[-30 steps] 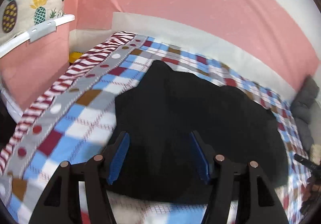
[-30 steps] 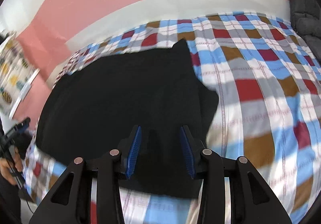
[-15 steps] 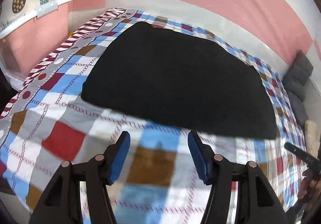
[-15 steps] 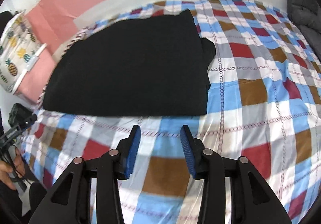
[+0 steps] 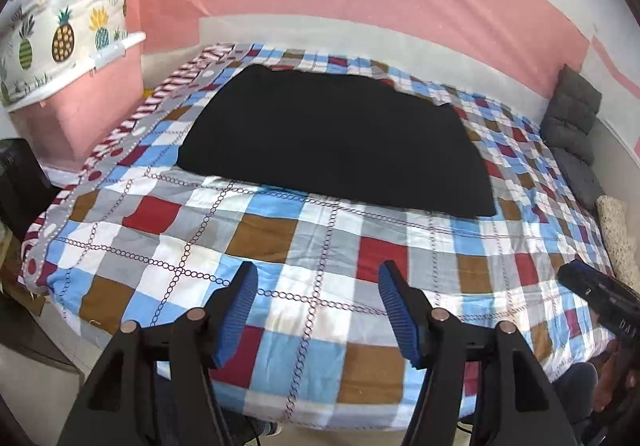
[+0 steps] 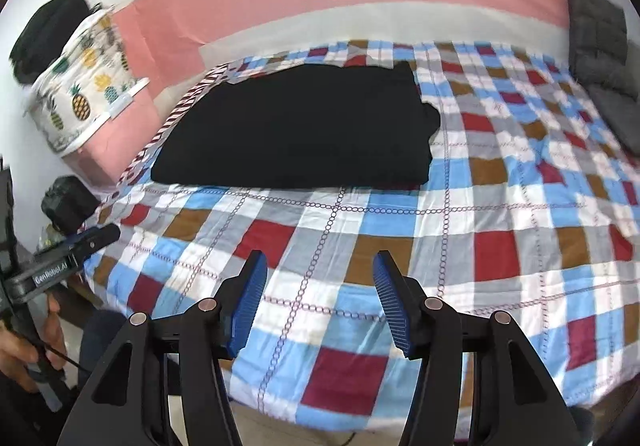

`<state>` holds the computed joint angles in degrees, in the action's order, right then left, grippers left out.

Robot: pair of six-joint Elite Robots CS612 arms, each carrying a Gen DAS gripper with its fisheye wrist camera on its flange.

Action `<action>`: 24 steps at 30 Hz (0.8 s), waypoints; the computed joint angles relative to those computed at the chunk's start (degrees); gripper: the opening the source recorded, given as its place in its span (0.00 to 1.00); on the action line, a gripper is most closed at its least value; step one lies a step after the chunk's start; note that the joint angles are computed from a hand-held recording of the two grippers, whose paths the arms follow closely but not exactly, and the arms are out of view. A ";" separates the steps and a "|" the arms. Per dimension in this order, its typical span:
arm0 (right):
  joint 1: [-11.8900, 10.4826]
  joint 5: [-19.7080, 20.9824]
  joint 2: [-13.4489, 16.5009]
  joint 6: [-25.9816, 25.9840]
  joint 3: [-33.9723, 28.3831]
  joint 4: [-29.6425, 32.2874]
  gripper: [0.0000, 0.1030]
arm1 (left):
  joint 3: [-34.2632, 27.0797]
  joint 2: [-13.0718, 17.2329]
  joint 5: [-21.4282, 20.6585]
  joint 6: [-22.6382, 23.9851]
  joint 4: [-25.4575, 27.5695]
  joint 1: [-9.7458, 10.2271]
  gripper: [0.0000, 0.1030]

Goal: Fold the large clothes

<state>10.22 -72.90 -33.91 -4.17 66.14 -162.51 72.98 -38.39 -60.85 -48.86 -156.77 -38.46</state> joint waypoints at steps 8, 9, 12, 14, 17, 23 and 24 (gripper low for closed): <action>0.91 -1.59 -2.22 -2.59 4.39 -5.27 0.55 | 0.95 -0.95 1.09 -0.39 -1.64 -1.29 0.73; 0.97 -1.61 -2.20 -2.79 4.40 -5.24 0.55 | 0.87 -0.91 0.79 -0.25 -1.41 -1.23 0.73; 1.36 -2.26 -1.94 -3.10 4.09 -5.13 0.55 | 0.67 -0.84 0.69 -0.69 0.12 -1.22 0.73; 1.49 -2.35 -1.76 -3.19 3.81 -4.62 0.56 | 0.48 -0.79 1.44 -1.01 1.62 -1.26 0.73; 1.78 -2.70 -1.51 -3.46 3.36 -3.72 0.56 | 0.14 -0.65 2.06 -1.42 3.51 -1.27 0.73; 2.11 -3.15 -0.98 -4.03 2.38 -2.27 0.56 | 0.26 -0.40 0.39 -2.06 3.26 -0.75 0.73; 2.14 -3.17 -0.89 -4.07 2.15 -1.93 0.56 | 0.28 -0.36 0.09 -2.15 3.17 -0.67 0.73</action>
